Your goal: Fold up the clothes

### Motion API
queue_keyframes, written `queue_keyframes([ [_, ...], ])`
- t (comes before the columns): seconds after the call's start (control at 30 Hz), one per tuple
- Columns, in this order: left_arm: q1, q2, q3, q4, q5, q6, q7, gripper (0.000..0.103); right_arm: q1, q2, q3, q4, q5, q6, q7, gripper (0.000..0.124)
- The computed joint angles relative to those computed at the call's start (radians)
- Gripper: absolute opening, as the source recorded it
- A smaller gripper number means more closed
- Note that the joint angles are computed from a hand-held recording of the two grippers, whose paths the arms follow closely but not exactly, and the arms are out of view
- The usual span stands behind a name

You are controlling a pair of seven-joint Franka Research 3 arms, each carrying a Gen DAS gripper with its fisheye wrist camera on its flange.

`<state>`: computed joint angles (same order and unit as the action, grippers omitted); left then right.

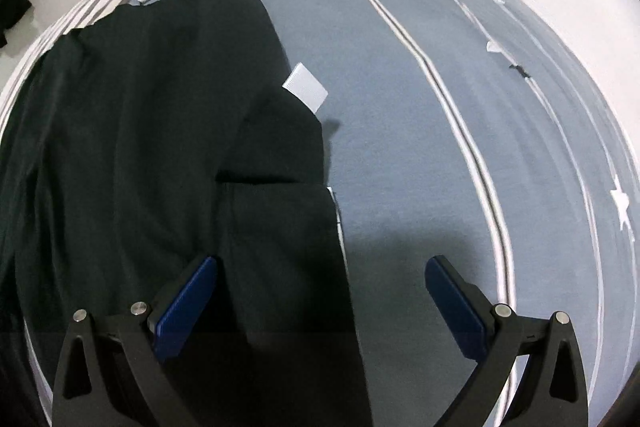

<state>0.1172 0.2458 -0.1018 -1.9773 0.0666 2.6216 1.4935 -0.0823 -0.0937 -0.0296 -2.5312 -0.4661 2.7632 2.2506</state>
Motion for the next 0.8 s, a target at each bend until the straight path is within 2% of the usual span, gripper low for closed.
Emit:
queue_keyframes([
  [0.07, 0.028, -0.044, -0.050, -0.033, -0.117, -0.013, 0.119, 0.018, -0.003, -0.020, -0.003, -0.021, 0.012, 0.007, 0.000, 0.102],
  [0.1, 0.027, -0.066, -0.065, -0.054, -0.155, -0.015, 0.173, 0.033, -0.005, -0.028, -0.004, -0.033, 0.027, 0.012, -0.005, 0.102],
  [0.13, 0.019, -0.083, -0.076, -0.076, -0.188, -0.013, 0.223, 0.043, -0.008, -0.036, -0.005, -0.044, 0.043, 0.016, -0.010, 0.102],
  [0.23, -0.026, -0.111, -0.083, -0.125, -0.225, 0.004, 0.300, 0.050, -0.027, -0.065, 0.007, -0.077, 0.048, 0.030, -0.009, 0.102],
  [0.37, -0.081, -0.090, -0.067, -0.136, -0.167, 0.008, 0.267, 0.050, -0.050, -0.096, 0.029, -0.103, 0.041, 0.040, -0.021, 0.102],
  [0.4, -0.102, -0.085, -0.051, -0.142, -0.094, 0.022, 0.224, 0.046, -0.055, -0.098, 0.032, -0.102, 0.044, 0.042, -0.027, 0.102],
  [0.43, -0.122, -0.079, -0.035, -0.146, -0.013, 0.035, 0.174, 0.033, -0.060, -0.099, 0.033, -0.101, 0.048, 0.044, -0.033, 0.102],
  [0.47, -0.122, -0.077, -0.036, -0.152, 0.001, 0.047, 0.172, 0.029, -0.064, -0.101, 0.035, -0.100, 0.052, 0.046, -0.039, 0.102],
  [0.53, -0.127, -0.080, -0.029, -0.163, 0.045, 0.065, 0.141, 0.011, -0.071, -0.104, 0.037, -0.098, 0.058, 0.049, -0.051, 0.102],
  [0.63, -0.120, -0.086, -0.020, -0.156, 0.076, 0.055, 0.103, 0.006, -0.074, -0.100, 0.039, -0.084, 0.082, 0.050, -0.062, 0.102],
  [0.8, -0.103, -0.101, 0.020, -0.137, 0.192, 0.043, -0.004, 0.005, -0.057, -0.068, 0.016, -0.048, 0.162, 0.066, -0.144, 0.102],
])
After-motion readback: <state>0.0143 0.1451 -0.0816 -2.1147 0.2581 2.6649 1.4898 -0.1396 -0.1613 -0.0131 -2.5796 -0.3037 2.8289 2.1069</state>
